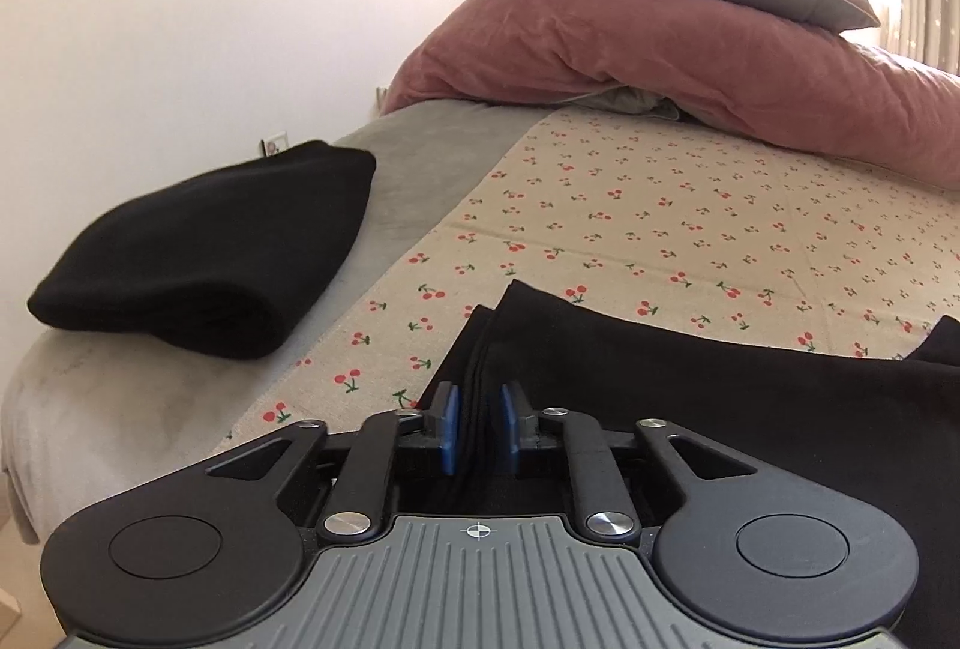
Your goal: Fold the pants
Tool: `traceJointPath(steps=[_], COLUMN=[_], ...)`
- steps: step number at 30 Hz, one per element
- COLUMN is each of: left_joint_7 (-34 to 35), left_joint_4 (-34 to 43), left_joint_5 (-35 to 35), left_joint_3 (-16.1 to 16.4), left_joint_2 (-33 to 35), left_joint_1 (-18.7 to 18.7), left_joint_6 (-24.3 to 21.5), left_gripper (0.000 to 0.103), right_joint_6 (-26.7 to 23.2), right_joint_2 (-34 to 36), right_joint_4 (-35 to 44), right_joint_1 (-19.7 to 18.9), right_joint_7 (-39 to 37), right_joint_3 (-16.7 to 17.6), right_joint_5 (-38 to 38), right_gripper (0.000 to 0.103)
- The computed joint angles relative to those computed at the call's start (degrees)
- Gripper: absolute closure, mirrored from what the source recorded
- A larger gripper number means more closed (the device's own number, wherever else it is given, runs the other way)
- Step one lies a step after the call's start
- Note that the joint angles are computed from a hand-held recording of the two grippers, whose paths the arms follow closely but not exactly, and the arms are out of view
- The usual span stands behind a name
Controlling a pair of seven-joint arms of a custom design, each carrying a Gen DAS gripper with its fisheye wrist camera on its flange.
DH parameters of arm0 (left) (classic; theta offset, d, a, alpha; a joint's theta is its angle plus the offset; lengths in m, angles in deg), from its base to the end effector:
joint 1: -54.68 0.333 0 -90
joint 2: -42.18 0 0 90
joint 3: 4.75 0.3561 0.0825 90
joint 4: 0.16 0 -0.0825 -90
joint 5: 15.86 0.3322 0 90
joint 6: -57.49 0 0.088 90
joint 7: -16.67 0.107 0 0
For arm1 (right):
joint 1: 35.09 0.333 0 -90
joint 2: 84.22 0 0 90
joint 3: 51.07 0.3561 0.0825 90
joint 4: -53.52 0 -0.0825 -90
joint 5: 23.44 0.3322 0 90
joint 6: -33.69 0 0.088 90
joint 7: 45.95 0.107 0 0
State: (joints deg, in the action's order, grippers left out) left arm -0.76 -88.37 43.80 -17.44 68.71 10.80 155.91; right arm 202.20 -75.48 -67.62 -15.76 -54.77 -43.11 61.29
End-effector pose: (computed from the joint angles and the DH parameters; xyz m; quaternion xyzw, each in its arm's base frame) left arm 0.4422 -0.4739 0.4628 -0.7870 0.4233 -0.1675 0.4164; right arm 0.5119 0.1876 0.4482 -0.8391 0.3382 -0.1794 0.3864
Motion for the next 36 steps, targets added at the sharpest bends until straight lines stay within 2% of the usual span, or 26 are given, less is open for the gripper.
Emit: traceJointPath(steps=[1,2,3,5,6,8,11,12,15,17,19,22,26,29,31,36], left_joint_7=[0.7,0.9,1.5,3.5,4.1,4.6,8.2,9.8,16.6,19.5,21.9,20.2,23.6,22.3,22.3,32.9], left_joint_4=[1.2,1.9,2.6,4.8,5.5,4.4,5.9,6.7,7.3,6.1,4.2,0.2,-2.8,-1.4,1.3,10.6], left_joint_5=[1.2,2.7,4.2,6.5,8.0,13.2,17.0,17.2,14.7,14.1,15.0,16.9,13.7,16.0,16.6,11.8], left_joint_3=[0.0,0.1,0.2,0.2,0.4,0.6,0.4,0.4,-0.2,0.5,1.9,4.4,3.7,4.8,4.8,4.4], left_joint_2=[0.6,1.0,1.5,3.0,3.7,4.5,7.8,8.9,11.2,11.4,10.6,8.2,5.5,5.7,7.4,14.0], left_joint_1=[-0.8,-1.6,-2.4,-3.5,-4.1,-3.6,-1.5,-1.2,0.2,-0.3,-1.4,-2.6,-1.4,-3.1,-3.7,-5.8], left_joint_6=[-0.4,-0.3,0.3,2.8,5.2,17.2,36.1,40.2,48.7,50.7,52.3,55.8,57.9,57.3,58.0,57.8], left_gripper=[0.052,0.043,0.038,0.037,0.033,0.029,0.029,0.029,0.029,0.028,0.025,0.025,0.025,0.024,0.024,0.023], right_joint_6=[-0.2,-0.5,-0.9,-1.4,-2.1,-3.9,-10.1,-11.2,-11.4,-10.6,-12.8,-15.7,-20.0,-22.6,-26.4,-41.0], right_joint_2=[-0.2,-0.3,-0.5,-0.6,-0.9,-1.4,-2.3,-2.4,-3.1,-3.7,-4.8,-6.2,-7.3,-7.8,-7.6,-4.4], right_joint_4=[0.0,0.2,0.2,0.4,0.2,-0.2,-1.6,-2.1,-3.7,-5.1,-6.7,-8.4,-9.2,-8.7,-7.7,-3.1], right_joint_1=[-0.1,-0.2,-0.2,-0.2,-0.2,-0.3,-1.4,-1.6,-1.6,-1.7,-2.8,-4.3,-6.6,-7.8,-8.9,-12.6], right_joint_7=[-0.4,-1.2,-1.8,-2.9,-3.5,-4.1,-4.7,-4.7,-7.0,-10.9,-14.4,-9.6,-5.1,3.8,11.8,27.0], right_joint_3=[0.0,0.0,0.0,-0.1,-0.1,-0.4,-1.2,-1.4,-1.6,-1.8,-2.7,-4.1,-5.8,-6.5,-7.2,-8.9], right_joint_5=[0.4,1.4,2.1,3.6,4.2,4.6,2.5,1.4,0.4,1.8,4.1,1.1,-1.8,-6.3,-10.5,-14.0], right_gripper=[0.021,0.021,0.022,0.022,0.021,0.022,0.022,0.022,0.022,0.02,0.018,0.017,0.017,0.019,0.019,0.027])
